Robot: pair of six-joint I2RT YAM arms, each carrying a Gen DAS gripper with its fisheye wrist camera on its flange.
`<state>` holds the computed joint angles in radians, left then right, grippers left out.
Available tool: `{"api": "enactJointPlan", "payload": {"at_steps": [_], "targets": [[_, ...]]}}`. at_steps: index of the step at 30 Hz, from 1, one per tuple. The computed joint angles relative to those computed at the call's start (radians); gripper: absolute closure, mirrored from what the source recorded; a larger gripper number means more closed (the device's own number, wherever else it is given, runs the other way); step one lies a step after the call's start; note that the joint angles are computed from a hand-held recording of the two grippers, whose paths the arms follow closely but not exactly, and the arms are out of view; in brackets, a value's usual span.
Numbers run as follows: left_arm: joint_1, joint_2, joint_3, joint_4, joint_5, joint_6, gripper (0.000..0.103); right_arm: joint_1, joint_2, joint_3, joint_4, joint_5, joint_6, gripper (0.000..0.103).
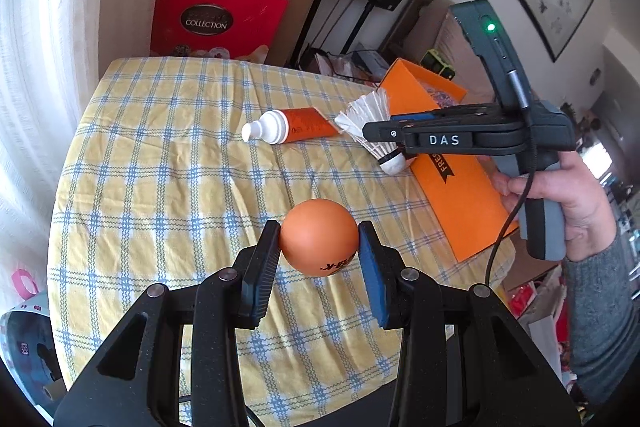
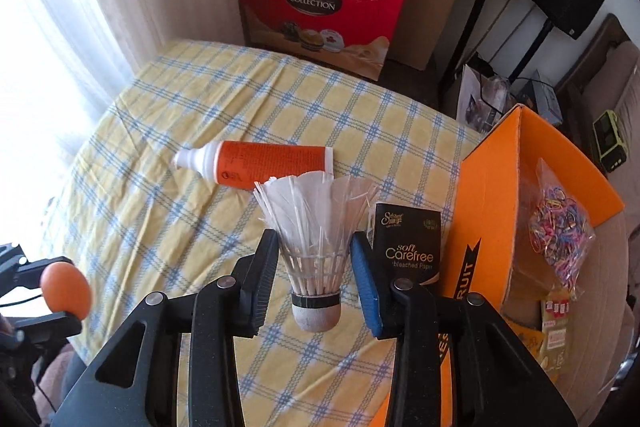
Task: Organize objects
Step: 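Grasp the white shuttlecock with the right gripper and lift it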
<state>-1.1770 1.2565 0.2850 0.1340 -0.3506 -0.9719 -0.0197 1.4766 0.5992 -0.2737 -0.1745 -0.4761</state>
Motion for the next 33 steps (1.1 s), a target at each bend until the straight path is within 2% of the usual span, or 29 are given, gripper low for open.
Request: {"api": "enactJointPlan", "payload": {"at_steps": [5,6,7,9,12,15,18,21,22,26,33], "targets": [[-0.010,0.052,0.094,-0.027,0.004,0.036,0.067,-0.117,-0.116,0.035,-0.179,-0.165,-0.046,0.066],[-0.010,0.066,0.118,-0.033,0.007,0.046,0.067,-0.135,-0.136,0.043,-0.213,-0.186,-0.053,0.070],[-0.010,0.076,0.140,-0.038,0.009,0.057,0.067,-0.168,-0.147,0.059,-0.255,-0.220,-0.074,0.077],[-0.006,0.101,0.191,-0.049,0.020,0.083,0.067,-0.231,-0.155,0.092,-0.322,-0.275,-0.116,0.078],[0.002,0.146,0.269,-0.070,0.031,0.126,0.067,-0.306,-0.168,0.132,-0.392,-0.300,-0.163,0.078],[-0.001,0.181,0.330,-0.123,-0.002,0.133,0.067,-0.352,-0.153,0.143,-0.409,-0.296,-0.197,0.078],[0.005,0.175,0.309,-0.095,0.018,0.119,0.067,-0.351,-0.157,0.105,-0.371,-0.272,-0.200,0.076],[0.009,0.177,0.291,-0.093,0.022,0.107,0.067,-0.308,-0.140,0.077,-0.302,-0.243,-0.165,0.062],[0.013,0.174,0.282,-0.091,0.025,0.104,0.067,-0.282,-0.119,0.077,-0.274,-0.229,-0.140,0.057],[0.026,0.150,0.250,-0.089,0.030,0.095,0.067,-0.165,-0.004,0.091,-0.153,-0.145,-0.023,0.052],[0.076,0.140,0.217,-0.068,0.061,0.109,0.067,-0.024,0.171,0.152,0.003,0.002,0.112,0.036]]}}
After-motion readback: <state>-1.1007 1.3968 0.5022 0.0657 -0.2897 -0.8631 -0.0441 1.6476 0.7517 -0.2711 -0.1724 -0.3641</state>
